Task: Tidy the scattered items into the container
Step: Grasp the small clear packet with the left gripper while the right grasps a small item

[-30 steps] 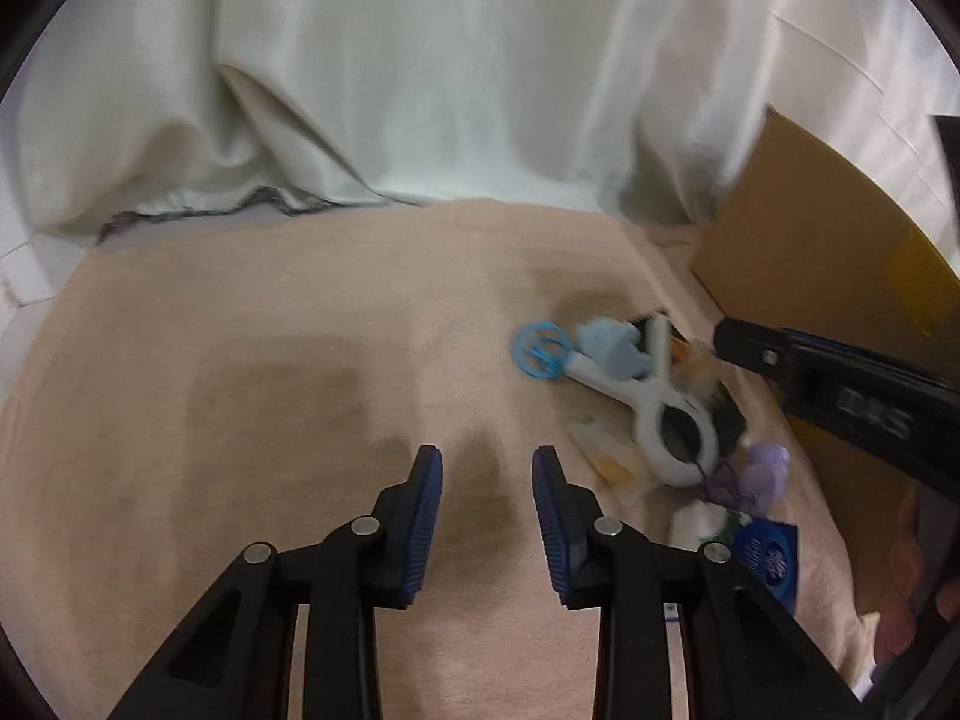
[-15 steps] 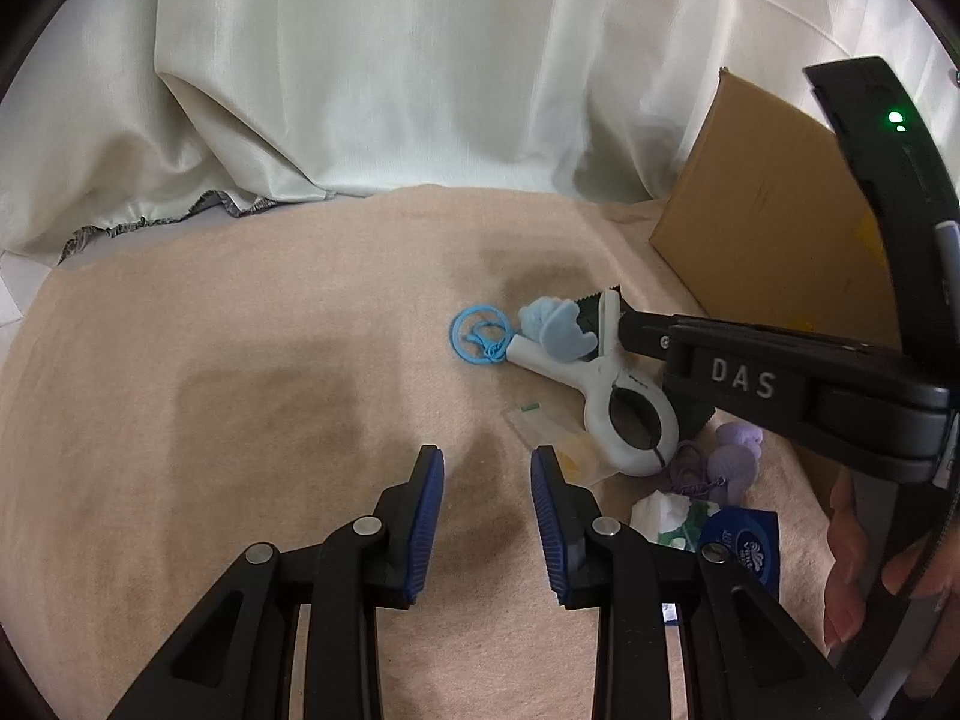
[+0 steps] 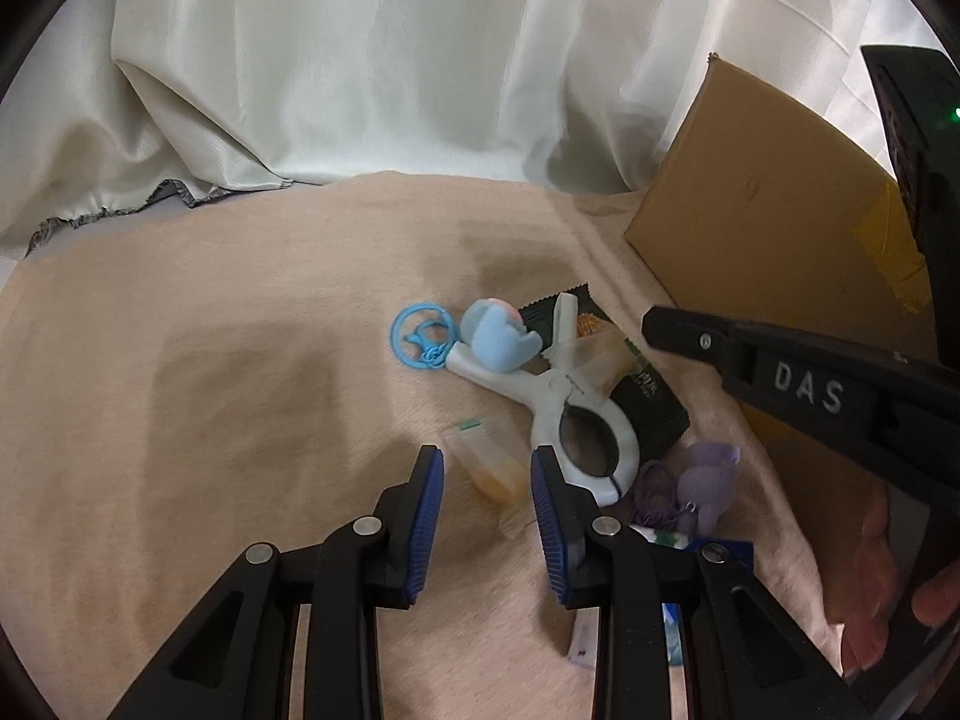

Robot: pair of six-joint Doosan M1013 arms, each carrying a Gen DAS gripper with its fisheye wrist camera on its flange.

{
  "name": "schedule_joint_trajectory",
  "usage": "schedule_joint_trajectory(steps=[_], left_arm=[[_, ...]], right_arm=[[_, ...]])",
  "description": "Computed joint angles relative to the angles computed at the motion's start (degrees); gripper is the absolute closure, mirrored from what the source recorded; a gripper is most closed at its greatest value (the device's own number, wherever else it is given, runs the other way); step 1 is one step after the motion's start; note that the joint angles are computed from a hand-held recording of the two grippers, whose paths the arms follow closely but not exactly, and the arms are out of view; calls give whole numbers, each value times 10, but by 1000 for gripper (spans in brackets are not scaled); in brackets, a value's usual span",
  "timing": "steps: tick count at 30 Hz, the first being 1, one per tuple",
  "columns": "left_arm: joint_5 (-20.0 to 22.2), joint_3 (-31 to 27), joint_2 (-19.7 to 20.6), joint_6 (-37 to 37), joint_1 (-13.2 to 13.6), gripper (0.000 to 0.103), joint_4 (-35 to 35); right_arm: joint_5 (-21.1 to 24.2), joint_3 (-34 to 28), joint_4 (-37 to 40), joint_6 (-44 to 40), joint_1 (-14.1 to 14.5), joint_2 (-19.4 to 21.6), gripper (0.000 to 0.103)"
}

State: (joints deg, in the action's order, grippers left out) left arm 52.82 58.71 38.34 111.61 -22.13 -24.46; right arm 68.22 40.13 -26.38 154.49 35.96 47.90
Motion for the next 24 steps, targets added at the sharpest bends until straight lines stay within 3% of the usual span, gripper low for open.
schedule_joint_trajectory(steps=[11,13,17,20,24], left_arm=[[-30,4,0,-30,-12,70,40],[-26,0,3,-75,-17,69,96],[-19,-2,3,-66,-15,69,90],[-28,2,2,-65,-16,69,92],[-31,3,1,-69,-18,69,100]], right_arm=[[-28,24,14,5,-2,-15,80],[-25,25,10,7,-1,-16,78],[-26,27,13,5,-1,-18,75],[-18,21,20,-3,-3,-13,66],[-9,3,36,-23,-3,0,64]])
